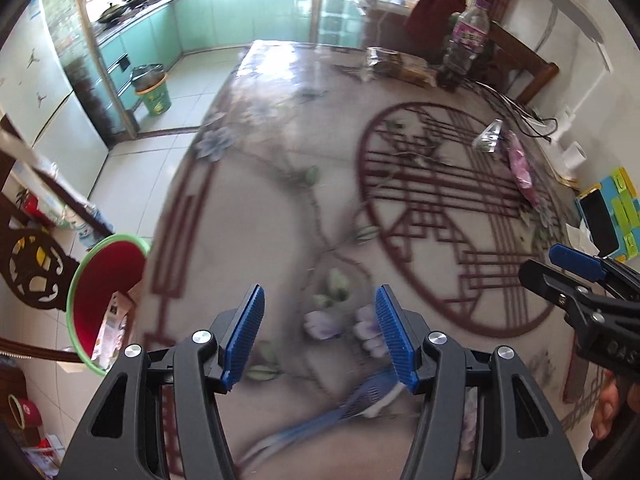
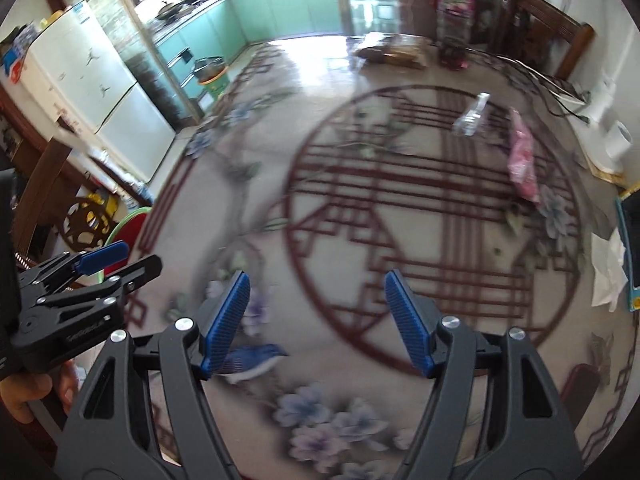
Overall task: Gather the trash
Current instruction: 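Move both open tools back over the table toward the remaining wrappers, then grasp the clear plastic bag with the left tool while the right tool grasps the pink Pocky wrapper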
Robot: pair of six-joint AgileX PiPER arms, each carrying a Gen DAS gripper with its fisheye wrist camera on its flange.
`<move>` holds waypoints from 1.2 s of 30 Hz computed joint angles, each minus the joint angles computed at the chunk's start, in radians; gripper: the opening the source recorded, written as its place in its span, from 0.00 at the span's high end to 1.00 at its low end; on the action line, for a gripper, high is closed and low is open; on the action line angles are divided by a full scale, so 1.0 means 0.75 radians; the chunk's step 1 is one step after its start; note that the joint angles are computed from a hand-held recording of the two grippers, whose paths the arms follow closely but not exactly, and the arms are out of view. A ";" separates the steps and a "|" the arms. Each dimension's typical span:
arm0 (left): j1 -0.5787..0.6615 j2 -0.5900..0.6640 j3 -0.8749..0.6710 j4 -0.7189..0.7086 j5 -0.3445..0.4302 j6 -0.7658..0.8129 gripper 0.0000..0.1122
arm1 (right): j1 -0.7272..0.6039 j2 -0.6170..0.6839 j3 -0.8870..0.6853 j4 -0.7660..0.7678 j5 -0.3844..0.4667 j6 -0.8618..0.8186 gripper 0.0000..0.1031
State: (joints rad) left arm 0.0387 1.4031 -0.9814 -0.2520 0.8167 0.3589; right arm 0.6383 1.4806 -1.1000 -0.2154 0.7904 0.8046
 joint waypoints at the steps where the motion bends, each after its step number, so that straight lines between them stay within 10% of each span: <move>1: -0.053 0.000 -0.009 0.024 -0.009 -0.052 0.48 | -0.049 -0.026 0.038 0.017 -0.014 -0.035 0.34; 14: -0.501 0.135 -0.232 0.270 -0.016 -0.530 0.46 | -0.598 -0.076 0.229 0.205 -0.183 -0.484 0.33; 30: -0.642 0.417 -0.469 0.424 0.063 -0.693 0.46 | -1.050 0.534 -0.248 0.372 -0.272 -0.753 0.33; 36: -0.703 0.654 -0.761 0.405 0.121 -0.661 0.46 | -1.086 0.656 -0.340 0.548 -0.272 -0.964 0.61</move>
